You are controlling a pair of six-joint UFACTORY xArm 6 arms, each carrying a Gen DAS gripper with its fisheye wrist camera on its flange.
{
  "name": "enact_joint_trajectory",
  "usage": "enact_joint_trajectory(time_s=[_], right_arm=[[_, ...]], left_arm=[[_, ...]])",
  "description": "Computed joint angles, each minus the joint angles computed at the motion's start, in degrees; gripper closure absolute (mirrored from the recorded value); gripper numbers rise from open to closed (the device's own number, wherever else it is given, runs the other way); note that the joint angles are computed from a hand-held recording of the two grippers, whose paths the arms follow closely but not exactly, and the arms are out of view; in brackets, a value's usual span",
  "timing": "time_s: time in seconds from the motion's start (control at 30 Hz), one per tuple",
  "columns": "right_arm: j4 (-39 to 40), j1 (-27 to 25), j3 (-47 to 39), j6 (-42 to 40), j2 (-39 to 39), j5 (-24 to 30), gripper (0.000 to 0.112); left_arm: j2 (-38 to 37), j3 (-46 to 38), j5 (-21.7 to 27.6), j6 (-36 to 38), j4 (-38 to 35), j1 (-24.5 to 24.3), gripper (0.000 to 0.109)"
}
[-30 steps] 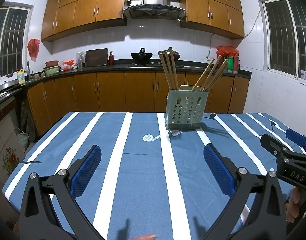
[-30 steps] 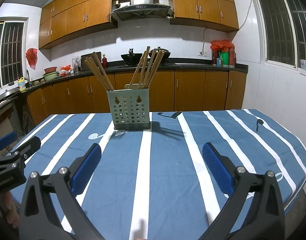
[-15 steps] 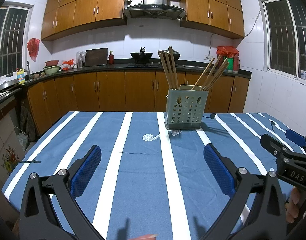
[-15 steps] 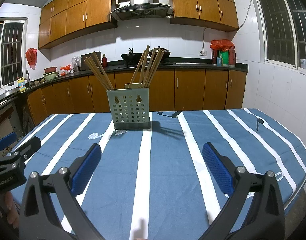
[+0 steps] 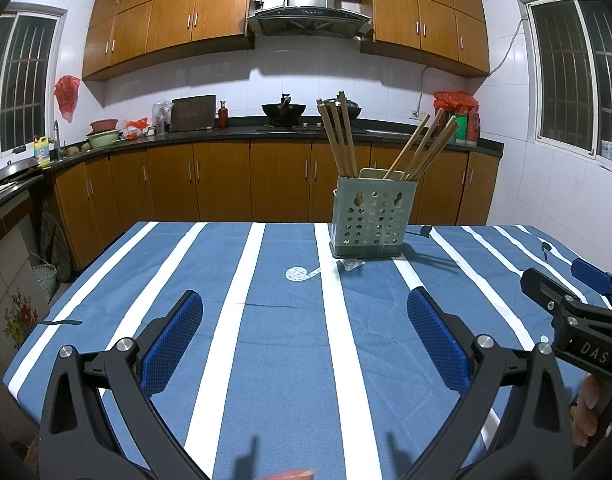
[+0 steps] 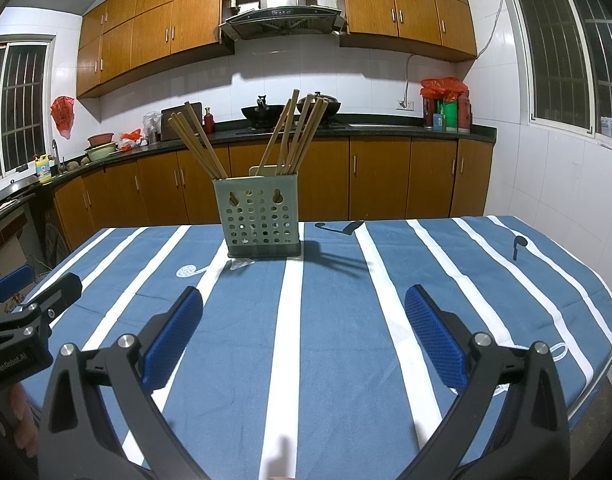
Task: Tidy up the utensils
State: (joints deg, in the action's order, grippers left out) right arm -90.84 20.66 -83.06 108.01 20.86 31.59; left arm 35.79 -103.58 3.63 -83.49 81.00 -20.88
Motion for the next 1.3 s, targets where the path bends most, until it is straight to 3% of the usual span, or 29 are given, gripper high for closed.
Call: enact_joint_trajectory(time_s=[0.73, 1.3], right_arm=[[0.45, -0.04, -0.14, -0.36, 0.01, -0.07, 0.014], [0.53, -0.08, -0.20, -0.33, 0.04, -0.11, 0.014]], left_arm=[[-0.18, 0.22, 0.17, 1.01, -1.00, -0.02, 0.007], [-1.11, 1.89, 0.01, -4.02, 3.28, 0.35, 0.007]])
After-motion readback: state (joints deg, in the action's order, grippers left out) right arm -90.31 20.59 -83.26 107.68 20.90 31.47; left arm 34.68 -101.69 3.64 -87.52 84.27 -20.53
